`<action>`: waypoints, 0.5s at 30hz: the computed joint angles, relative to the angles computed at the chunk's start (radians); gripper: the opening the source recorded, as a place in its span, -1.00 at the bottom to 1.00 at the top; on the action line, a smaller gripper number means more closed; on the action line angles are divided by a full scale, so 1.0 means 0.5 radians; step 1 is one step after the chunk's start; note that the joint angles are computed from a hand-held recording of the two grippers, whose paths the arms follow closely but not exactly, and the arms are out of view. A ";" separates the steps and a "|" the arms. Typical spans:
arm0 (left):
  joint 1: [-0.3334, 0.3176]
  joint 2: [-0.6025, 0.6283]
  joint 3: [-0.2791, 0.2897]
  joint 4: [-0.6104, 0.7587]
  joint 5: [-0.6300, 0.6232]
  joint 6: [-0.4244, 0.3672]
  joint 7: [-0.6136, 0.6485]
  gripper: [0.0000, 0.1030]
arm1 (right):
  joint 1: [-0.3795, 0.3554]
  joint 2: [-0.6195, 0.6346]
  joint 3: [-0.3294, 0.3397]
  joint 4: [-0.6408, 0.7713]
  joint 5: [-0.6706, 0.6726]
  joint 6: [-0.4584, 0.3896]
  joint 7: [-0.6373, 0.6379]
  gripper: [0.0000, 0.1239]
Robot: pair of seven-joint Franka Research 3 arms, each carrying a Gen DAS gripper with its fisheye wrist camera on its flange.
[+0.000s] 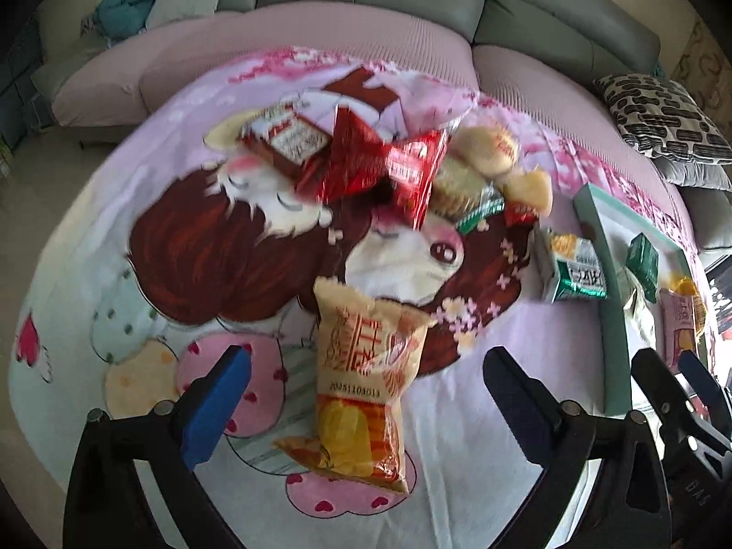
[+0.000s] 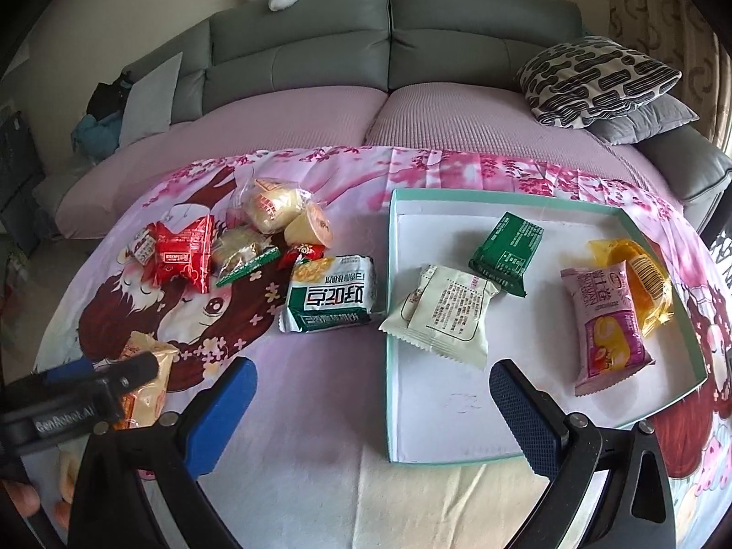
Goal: Organize snacks
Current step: 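Grasp the yellow roll bag with the left tool while the right tool grasps the green-and-white box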
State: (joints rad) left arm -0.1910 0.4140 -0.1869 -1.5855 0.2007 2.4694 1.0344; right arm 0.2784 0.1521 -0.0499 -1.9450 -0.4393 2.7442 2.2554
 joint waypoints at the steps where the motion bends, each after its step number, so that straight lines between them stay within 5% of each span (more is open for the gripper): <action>1: 0.014 0.006 -0.012 0.001 -0.030 -0.010 0.018 0.70 | 0.000 0.004 0.002 0.004 0.004 -0.008 -0.005 0.66; 8: 0.033 0.033 -0.038 -0.002 -0.110 -0.058 0.099 -0.09 | 0.002 0.032 0.006 0.029 0.046 -0.021 -0.054 0.66; 15: 0.023 0.060 -0.039 0.011 -0.120 0.022 0.122 -0.27 | -0.013 0.107 0.017 0.078 0.226 0.107 -0.232 0.66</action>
State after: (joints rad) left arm -0.1796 0.4438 -0.2065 -1.5800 0.1410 2.4807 1.0956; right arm 0.2719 0.2059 -0.0416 -1.9059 -0.3262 2.7979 2.1394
